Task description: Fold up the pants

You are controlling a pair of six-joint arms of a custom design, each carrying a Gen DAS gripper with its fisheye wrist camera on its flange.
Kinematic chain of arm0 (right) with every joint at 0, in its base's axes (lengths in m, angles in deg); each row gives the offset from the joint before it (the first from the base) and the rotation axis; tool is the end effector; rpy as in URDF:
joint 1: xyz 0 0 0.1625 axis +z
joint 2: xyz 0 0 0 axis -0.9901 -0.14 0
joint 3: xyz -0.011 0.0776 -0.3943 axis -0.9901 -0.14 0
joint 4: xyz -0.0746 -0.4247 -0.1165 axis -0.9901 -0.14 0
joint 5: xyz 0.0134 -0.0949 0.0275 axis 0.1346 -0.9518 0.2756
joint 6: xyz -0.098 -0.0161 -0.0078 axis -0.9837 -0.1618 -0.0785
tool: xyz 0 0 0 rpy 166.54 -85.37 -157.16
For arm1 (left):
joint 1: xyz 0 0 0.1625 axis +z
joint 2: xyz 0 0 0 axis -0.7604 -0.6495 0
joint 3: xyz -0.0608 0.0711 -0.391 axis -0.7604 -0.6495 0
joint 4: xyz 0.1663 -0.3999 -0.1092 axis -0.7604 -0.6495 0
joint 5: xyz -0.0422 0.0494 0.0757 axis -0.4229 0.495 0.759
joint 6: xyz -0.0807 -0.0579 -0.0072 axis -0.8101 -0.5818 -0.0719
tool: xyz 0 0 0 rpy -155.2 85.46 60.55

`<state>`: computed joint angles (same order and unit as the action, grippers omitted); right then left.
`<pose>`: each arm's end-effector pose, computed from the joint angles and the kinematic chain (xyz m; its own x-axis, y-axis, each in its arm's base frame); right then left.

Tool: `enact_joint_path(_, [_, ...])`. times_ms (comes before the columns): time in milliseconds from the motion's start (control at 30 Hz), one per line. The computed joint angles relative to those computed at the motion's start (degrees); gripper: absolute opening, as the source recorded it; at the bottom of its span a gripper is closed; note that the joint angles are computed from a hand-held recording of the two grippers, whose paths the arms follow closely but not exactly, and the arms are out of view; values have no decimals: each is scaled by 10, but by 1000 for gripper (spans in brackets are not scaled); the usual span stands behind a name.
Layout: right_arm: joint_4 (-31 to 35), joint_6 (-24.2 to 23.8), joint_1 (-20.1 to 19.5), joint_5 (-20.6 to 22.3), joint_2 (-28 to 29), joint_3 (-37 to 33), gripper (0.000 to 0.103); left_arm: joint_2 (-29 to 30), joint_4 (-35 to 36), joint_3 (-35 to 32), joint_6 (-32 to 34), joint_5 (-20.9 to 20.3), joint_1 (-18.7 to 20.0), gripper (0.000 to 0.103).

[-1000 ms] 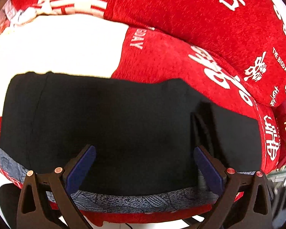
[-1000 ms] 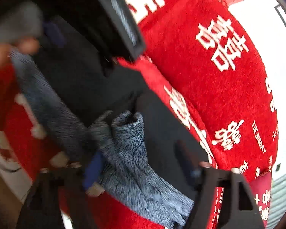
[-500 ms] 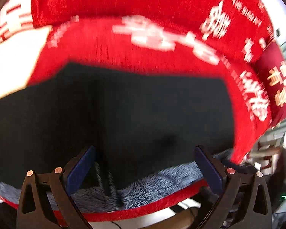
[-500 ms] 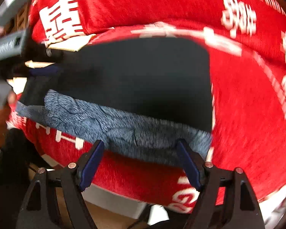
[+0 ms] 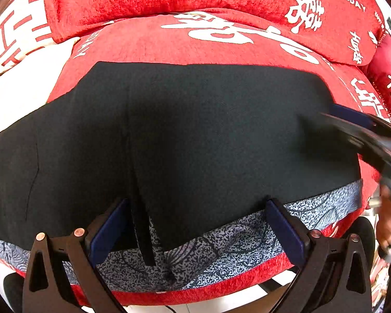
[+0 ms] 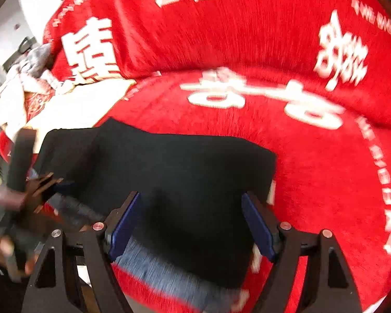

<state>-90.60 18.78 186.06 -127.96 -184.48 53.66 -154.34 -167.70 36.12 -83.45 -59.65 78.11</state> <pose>0.1673 -0.3426 0.2829 -0.8742 0.0499 0.4830 -0.1950 0.8749 -0.4433 -0.2931 -0.3579 0.1196 -0.7003 0.4618 -0.5444 0.4782 0.8696 0.1225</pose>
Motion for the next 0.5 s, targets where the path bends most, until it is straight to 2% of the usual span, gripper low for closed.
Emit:
enact_joint_path(67, [-21, -22, -17, 13, 21, -6, 88, 3, -5, 0, 0, 2, 1, 103])
enact_joint_path(100, [-27, -31, -14, 4, 36, -15, 91, 5, -7, 0, 1, 2, 1, 103])
enact_joint_path(200, [5, -12, 11, -40, 55, -30, 91, 2, -7, 1, 6, -1, 3, 103])
enact_joint_path(400, [50, 64, 69, -54, -44, 36, 91, 4, -15, 2, 9, 0, 3, 103])
enact_joint_path(433, [67, 81, 78, -62, -60, 52, 91, 5, -15, 3, 8, 2, 2, 103])
enact_joint_path(500, [112, 126, 103, -106, -68, 66, 91, 5, -9, 0, 6, 2, 0, 103])
